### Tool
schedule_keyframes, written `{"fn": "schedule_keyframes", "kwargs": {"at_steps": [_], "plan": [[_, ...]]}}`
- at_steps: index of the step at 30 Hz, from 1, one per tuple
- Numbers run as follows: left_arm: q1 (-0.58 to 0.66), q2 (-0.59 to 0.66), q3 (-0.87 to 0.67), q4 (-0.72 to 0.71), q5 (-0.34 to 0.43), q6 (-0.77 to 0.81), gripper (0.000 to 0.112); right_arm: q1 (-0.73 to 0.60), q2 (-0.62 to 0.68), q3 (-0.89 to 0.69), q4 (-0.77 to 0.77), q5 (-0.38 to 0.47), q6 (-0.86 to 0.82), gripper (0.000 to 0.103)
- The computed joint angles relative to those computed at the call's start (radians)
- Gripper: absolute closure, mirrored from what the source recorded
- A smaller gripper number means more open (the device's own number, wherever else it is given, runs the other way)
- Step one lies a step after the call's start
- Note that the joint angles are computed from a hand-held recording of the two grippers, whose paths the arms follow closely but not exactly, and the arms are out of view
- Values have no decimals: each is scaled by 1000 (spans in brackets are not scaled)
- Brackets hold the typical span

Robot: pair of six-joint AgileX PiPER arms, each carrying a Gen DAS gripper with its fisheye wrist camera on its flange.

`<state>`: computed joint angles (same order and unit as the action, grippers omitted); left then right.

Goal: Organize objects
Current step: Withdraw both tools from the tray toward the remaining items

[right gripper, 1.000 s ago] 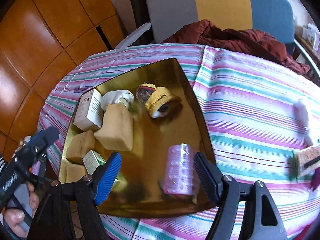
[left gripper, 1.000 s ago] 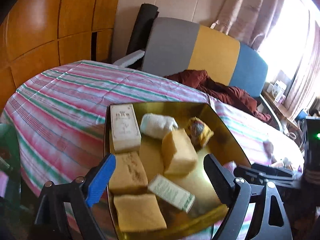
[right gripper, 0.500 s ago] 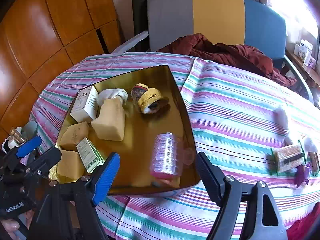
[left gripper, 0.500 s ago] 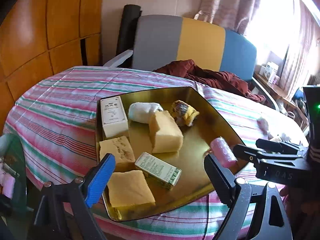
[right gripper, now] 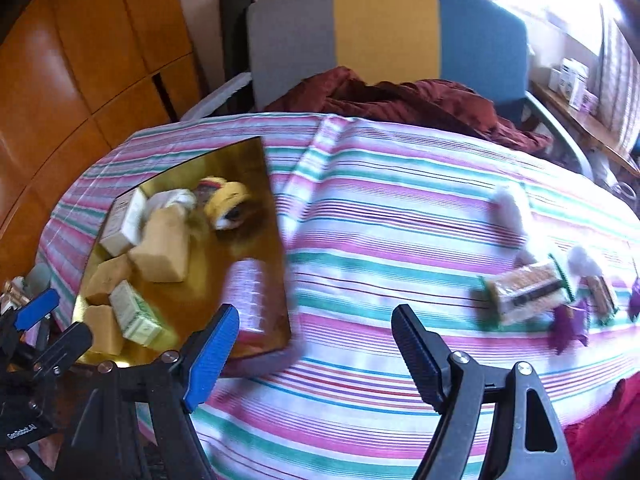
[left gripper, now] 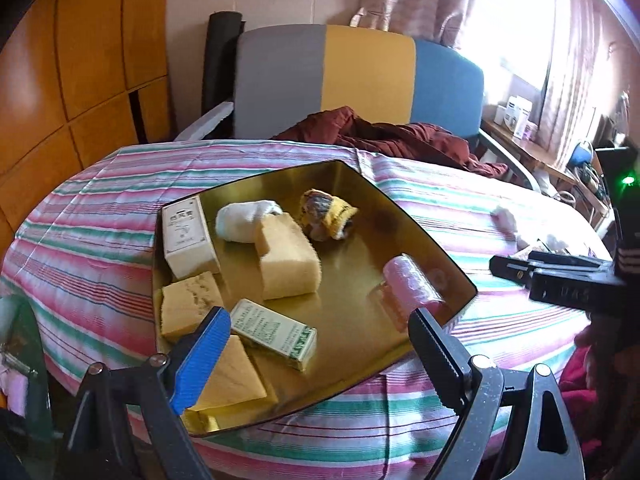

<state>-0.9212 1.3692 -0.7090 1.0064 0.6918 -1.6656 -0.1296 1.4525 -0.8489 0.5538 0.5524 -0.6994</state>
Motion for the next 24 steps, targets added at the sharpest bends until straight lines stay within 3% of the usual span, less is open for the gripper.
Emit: {"fn": "schedule_keyframes", "kwargs": {"at_steps": [13, 19, 24], "plan": [[-22, 106, -104, -47, -83, 117, 21, -331, 127, -153, -17, 94, -24, 23], [-36, 163, -167, -79, -106, 187, 21, -496, 236, -300, -35, 147, 37, 23], [-42, 211, -233, -117, -120, 263, 21, -607, 345, -441, -67, 133, 154, 23]]}}
